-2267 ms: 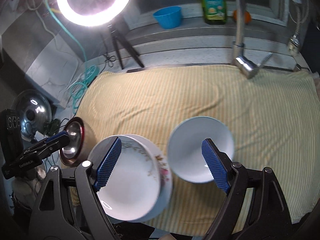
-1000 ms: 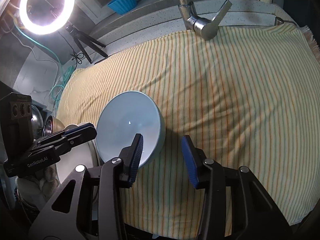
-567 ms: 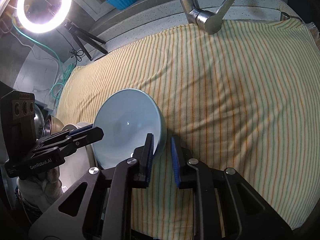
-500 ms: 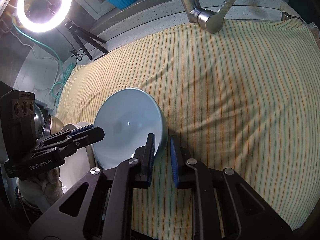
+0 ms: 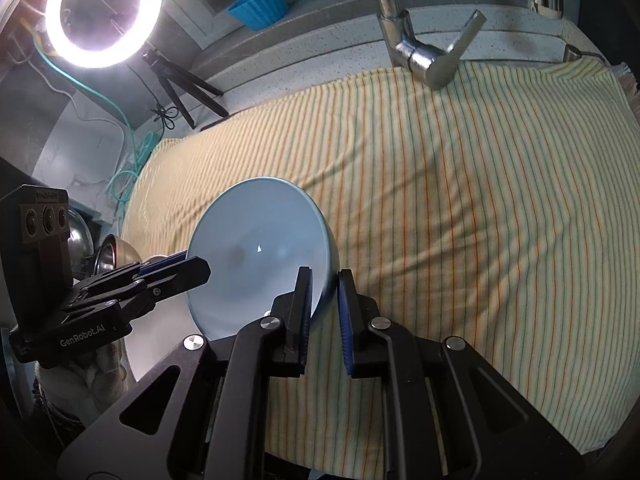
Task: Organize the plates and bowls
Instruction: 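Carry the pale bowl with the left gripper over the nested steel bowls and lower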
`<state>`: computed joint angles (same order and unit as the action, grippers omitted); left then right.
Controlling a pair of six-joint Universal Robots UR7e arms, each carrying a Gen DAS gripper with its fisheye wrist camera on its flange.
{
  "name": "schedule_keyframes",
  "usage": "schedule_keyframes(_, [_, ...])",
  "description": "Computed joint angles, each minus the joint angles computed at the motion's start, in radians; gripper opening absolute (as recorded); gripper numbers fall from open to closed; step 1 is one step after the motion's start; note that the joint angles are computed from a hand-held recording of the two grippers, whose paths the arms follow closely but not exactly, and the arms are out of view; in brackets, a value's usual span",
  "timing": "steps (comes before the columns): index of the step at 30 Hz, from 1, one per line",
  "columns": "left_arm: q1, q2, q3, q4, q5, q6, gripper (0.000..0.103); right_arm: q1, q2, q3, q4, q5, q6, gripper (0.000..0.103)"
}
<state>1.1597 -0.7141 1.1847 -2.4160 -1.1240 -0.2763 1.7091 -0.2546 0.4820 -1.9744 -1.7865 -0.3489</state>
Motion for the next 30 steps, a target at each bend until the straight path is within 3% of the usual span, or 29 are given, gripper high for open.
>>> schedule_keyframes(13, [-0.020, -0.136, 0.146, -0.104, 0.061, 0.009, 0.020, 0.062, -0.017, 0.054, -0.044, 0.048, -0.031, 0.013])
schedule_keyframes(30, [-0.017, -0.357, 0.392, -0.235, 0.169, -0.063, 0.020, 0.159, 0.063, 0.015, 0.000, 0.114, -0.091, 0.013])
